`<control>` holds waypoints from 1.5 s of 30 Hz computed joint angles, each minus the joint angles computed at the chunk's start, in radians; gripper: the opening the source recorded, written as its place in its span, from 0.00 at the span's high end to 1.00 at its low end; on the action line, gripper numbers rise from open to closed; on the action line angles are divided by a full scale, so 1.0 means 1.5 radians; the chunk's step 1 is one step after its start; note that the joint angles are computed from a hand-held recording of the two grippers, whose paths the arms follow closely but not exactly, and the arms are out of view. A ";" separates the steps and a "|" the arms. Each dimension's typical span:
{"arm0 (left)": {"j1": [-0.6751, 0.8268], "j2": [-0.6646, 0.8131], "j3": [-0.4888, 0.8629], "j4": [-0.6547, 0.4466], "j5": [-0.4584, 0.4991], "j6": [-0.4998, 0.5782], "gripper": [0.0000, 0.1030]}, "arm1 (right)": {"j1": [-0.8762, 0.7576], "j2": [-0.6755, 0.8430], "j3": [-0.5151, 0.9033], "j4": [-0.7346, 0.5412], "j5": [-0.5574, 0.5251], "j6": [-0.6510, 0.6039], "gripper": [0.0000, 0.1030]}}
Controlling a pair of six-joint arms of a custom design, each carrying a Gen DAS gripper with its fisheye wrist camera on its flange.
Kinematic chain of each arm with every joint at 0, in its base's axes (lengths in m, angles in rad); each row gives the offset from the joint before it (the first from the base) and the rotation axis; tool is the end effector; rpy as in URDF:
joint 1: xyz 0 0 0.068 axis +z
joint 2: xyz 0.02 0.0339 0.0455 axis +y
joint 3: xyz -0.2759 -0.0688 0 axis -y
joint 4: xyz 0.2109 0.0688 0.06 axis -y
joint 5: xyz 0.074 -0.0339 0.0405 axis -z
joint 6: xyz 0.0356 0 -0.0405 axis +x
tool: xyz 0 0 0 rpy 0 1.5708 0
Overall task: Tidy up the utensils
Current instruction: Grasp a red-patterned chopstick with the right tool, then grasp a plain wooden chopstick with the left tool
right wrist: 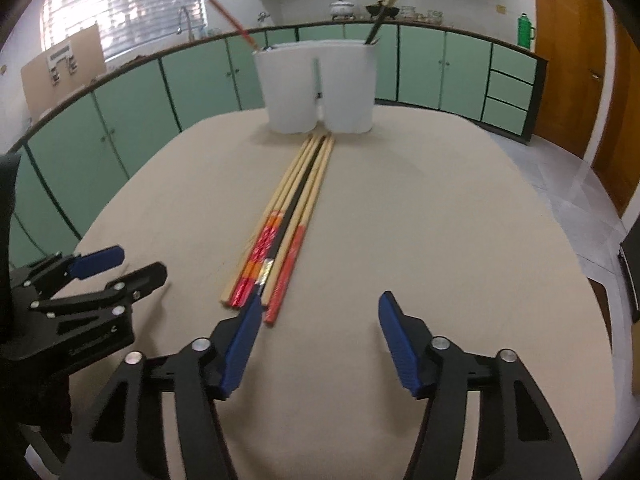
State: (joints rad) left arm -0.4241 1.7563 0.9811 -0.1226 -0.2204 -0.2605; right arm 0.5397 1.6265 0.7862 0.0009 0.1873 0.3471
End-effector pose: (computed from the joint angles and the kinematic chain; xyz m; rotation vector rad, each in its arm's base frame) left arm 0.3052 -0.1292 0.1949 0.1051 2.4368 -0.0321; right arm 0.2552 0.1452 0.1908 -0.1447 2.3951 0.1905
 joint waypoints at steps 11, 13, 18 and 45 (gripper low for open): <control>0.001 0.006 0.011 -0.016 0.005 -0.011 0.38 | -0.012 0.028 0.038 -0.057 0.021 0.005 0.53; 0.003 0.005 0.008 -0.017 0.007 -0.014 0.37 | -0.030 0.015 0.022 -0.040 -0.002 0.005 0.53; -0.001 0.010 0.013 -0.021 0.002 -0.012 0.37 | -0.036 0.006 0.004 -0.021 -0.037 -0.005 0.53; -0.063 0.052 0.073 -0.028 0.035 -0.013 0.35 | -0.094 0.006 -0.001 -0.012 -0.072 -0.016 0.94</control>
State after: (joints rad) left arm -0.5181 1.8348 1.0900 -0.1646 -0.1674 -0.2807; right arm 0.3989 1.6351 0.7845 -0.0177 0.0796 0.3235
